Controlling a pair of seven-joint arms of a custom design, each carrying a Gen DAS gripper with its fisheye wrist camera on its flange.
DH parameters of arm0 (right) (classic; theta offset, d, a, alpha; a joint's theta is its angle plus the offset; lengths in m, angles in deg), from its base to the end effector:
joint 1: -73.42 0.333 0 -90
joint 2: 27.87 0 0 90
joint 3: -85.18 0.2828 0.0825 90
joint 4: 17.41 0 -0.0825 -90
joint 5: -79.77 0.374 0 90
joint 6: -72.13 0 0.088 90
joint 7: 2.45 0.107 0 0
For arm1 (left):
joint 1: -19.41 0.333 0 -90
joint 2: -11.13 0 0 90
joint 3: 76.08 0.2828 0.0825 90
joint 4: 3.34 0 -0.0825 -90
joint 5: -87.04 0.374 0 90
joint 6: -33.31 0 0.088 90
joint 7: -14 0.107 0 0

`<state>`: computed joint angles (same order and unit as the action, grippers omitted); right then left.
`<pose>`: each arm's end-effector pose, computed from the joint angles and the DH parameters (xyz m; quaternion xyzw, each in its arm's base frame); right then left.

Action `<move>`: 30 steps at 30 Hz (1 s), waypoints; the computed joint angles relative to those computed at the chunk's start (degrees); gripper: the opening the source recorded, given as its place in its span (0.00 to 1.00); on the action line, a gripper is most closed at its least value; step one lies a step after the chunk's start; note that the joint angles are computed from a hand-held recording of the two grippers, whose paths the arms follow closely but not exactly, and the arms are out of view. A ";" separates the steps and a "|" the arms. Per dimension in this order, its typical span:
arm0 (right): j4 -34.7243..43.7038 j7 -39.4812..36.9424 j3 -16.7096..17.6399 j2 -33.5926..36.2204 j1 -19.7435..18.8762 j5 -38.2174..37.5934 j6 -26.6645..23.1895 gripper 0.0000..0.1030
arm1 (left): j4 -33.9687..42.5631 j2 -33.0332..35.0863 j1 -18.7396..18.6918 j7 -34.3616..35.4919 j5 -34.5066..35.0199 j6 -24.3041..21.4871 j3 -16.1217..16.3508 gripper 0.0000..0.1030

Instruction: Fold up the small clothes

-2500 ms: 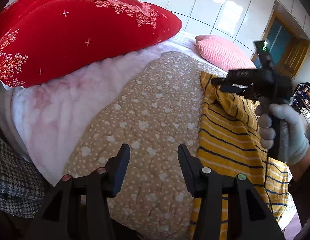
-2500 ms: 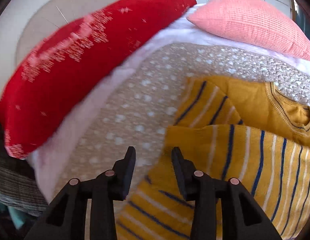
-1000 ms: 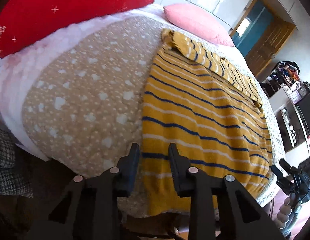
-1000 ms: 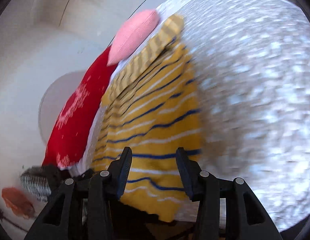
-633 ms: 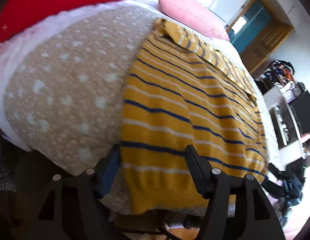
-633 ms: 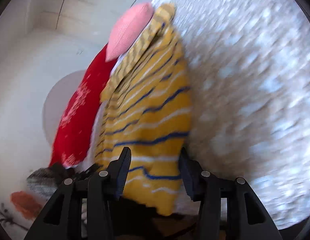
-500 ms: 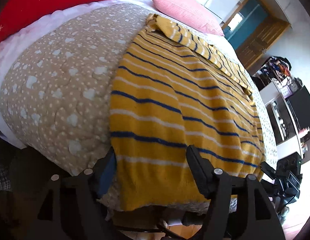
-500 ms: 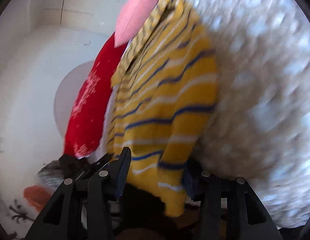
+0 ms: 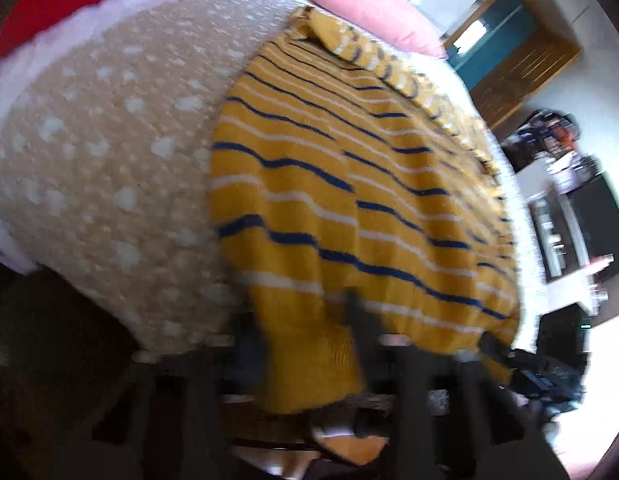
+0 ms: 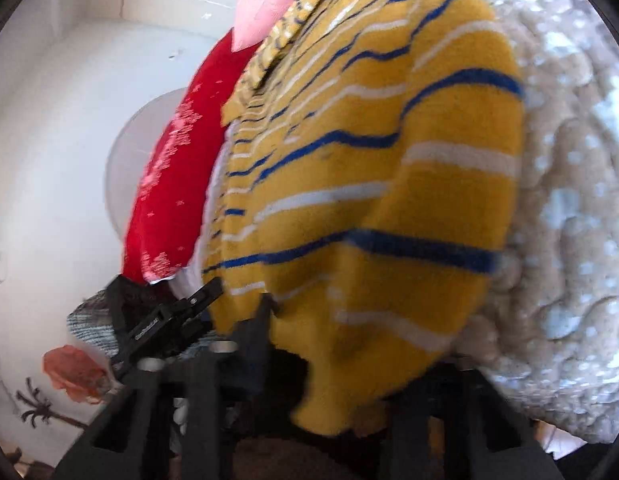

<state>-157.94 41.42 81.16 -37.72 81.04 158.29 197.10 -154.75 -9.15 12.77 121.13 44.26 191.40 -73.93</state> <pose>0.4634 0.0660 0.3522 -0.5900 0.6291 0.2408 0.4451 0.4359 -0.0062 0.3787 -0.7545 0.5808 -0.3039 0.0318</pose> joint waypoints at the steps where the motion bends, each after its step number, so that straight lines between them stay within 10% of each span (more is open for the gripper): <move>1: -0.19 -0.07 -0.17 -0.38 -0.23 -0.15 0.23 0.14 | 0.19 -0.51 -1.09 2.25 -2.74 -1.06 1.79 0.09; 12: -5.48 -2.20 -2.71 -12.23 0.47 -8.50 -1.35 0.06 | -7.98 -17.23 0.23 -1.09 0.31 -3.65 1.54 0.08; 30: 1.17 -4.87 -3.33 -9.91 3.38 -5.15 2.21 0.06 | 0.56 -10.50 -3.45 -2.63 5.81 0.61 4.90 0.08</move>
<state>-156.77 36.55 77.83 -47.62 84.41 153.13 199.31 -154.19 -19.66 9.32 118.50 50.07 192.01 -69.04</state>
